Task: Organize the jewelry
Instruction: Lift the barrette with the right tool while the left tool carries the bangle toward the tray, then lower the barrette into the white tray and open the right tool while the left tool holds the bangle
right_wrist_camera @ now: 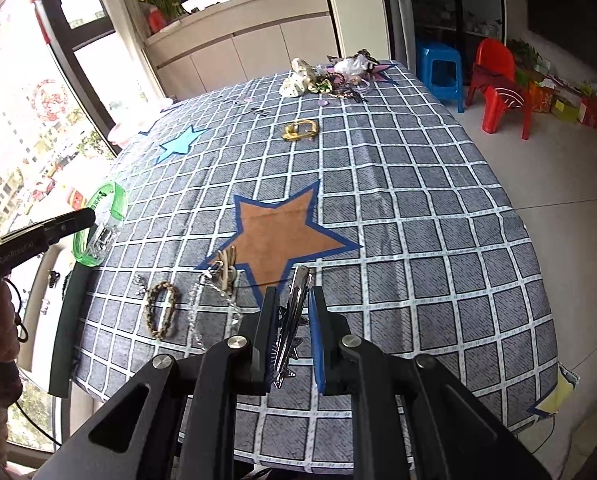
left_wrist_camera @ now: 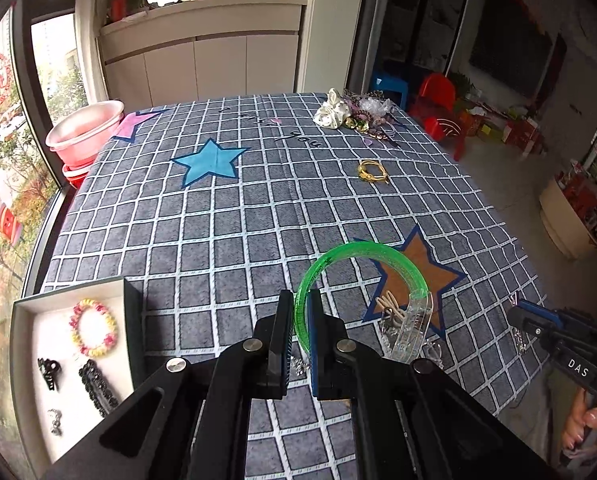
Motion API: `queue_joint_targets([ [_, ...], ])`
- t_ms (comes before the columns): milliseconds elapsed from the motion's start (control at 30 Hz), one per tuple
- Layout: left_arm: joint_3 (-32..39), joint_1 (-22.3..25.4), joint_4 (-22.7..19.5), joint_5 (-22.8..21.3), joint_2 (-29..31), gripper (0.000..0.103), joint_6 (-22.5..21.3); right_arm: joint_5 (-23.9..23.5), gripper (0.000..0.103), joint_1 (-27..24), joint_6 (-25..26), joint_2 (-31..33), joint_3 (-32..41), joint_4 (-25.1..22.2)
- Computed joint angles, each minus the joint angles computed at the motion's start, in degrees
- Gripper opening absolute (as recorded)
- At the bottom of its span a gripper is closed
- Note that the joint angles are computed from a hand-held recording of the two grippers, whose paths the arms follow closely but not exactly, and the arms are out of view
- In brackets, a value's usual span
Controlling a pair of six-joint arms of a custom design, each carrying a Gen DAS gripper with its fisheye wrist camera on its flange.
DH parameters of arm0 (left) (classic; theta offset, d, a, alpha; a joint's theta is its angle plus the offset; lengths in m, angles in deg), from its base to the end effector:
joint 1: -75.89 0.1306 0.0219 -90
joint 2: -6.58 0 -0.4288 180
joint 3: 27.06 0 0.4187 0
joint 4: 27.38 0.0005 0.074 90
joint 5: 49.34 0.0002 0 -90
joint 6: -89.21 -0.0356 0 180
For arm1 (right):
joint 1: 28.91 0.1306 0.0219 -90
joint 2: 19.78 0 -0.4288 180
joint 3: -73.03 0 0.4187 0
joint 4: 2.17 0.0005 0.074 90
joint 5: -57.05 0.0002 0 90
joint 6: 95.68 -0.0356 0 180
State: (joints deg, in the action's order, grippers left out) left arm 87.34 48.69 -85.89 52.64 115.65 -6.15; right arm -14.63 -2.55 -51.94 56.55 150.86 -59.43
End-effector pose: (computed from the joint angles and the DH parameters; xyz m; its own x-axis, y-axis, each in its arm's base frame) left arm 0.5691 -0.3014 0.4875 -0.6568 0.4403 -0.6122 0.6219 0.7754 -0.1095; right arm 0.3632 0.1670 0.4690 -0.7022 0.4175 -0.5768 0.3533 0.9076 0.2269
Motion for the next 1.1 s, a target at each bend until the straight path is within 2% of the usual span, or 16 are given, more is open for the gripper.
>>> queue_joint_targets([
  [233, -7.8, 4.7, 3.0, 0.5, -6.0, 0.014, 1.3, -0.6, 0.016, 4.1, 3.3, 4.9, 5.8, 1.8],
  [500, -15.2, 11.6, 5.1, -0.1, -10.6, 0.014, 3.0, -4.1, 0.016, 8.6, 8.3, 13.6, 15.1, 3.3],
  [833, -21.0, 18.9, 6.8, -2.3, -12.4, 0.014, 4.1, -11.8, 0.016, 12.4, 14.8, 27.5, 29.8, 2.5],
  [1100, -22.7, 21.7, 7.5, -3.6, -11.7, 0.014, 4.2, -17.2, 0.016, 13.6, 18.1, 37.9, 42.1, -1.1],
])
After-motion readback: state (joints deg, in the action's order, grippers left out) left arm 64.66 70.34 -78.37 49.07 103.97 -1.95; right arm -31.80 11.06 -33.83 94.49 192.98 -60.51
